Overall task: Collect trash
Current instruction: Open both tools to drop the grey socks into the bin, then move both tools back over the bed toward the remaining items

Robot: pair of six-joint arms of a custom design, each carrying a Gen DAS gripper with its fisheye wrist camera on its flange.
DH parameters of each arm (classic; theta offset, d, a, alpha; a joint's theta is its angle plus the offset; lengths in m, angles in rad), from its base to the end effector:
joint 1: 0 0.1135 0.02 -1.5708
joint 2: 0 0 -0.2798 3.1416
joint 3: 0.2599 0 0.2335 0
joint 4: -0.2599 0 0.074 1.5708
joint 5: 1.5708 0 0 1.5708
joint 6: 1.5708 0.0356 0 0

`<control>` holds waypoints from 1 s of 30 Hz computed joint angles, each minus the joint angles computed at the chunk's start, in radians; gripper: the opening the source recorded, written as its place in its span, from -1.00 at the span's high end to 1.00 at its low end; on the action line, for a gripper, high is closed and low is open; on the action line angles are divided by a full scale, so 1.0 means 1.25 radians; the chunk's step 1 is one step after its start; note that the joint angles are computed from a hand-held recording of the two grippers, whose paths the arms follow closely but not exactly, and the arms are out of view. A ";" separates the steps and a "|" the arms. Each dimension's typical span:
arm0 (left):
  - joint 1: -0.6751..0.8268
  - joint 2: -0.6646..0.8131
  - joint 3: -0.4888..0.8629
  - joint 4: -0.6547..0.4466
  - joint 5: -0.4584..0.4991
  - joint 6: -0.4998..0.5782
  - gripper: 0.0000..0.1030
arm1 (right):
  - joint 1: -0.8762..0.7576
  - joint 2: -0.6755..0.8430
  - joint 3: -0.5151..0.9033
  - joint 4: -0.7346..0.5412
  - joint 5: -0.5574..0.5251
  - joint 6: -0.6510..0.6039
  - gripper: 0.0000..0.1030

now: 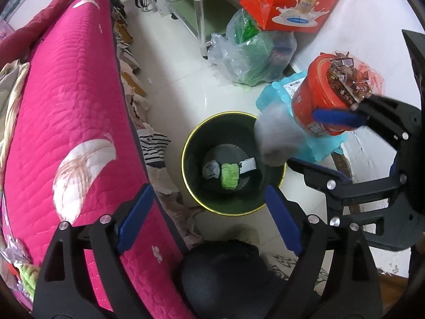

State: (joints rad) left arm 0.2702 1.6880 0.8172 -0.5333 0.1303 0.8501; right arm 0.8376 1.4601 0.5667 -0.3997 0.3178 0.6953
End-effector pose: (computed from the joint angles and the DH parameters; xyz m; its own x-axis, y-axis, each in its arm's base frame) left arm 0.2538 0.0655 0.1497 -0.8104 0.5486 -0.2058 0.5531 0.8321 0.0401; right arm 0.1467 0.1462 0.1497 -0.9096 -0.1006 -0.4030 -0.0856 0.9948 -0.0551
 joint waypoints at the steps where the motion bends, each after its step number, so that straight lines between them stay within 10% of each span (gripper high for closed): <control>1: 0.003 -0.003 -0.002 0.004 -0.003 0.003 -0.64 | 0.004 0.003 0.003 -0.003 0.005 0.000 -0.20; 9: 0.019 -0.027 -0.025 0.015 -0.013 0.023 -0.64 | 0.022 0.027 0.036 -0.072 0.038 0.041 -0.72; 30: 0.193 -0.118 -0.036 -0.044 0.017 0.153 -0.68 | 0.124 0.134 0.165 -0.157 0.072 0.127 -0.82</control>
State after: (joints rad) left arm 0.5113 1.5403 0.7719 -0.5878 0.1510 1.0417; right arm 0.9929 1.6280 0.7728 -0.5965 0.4072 0.8537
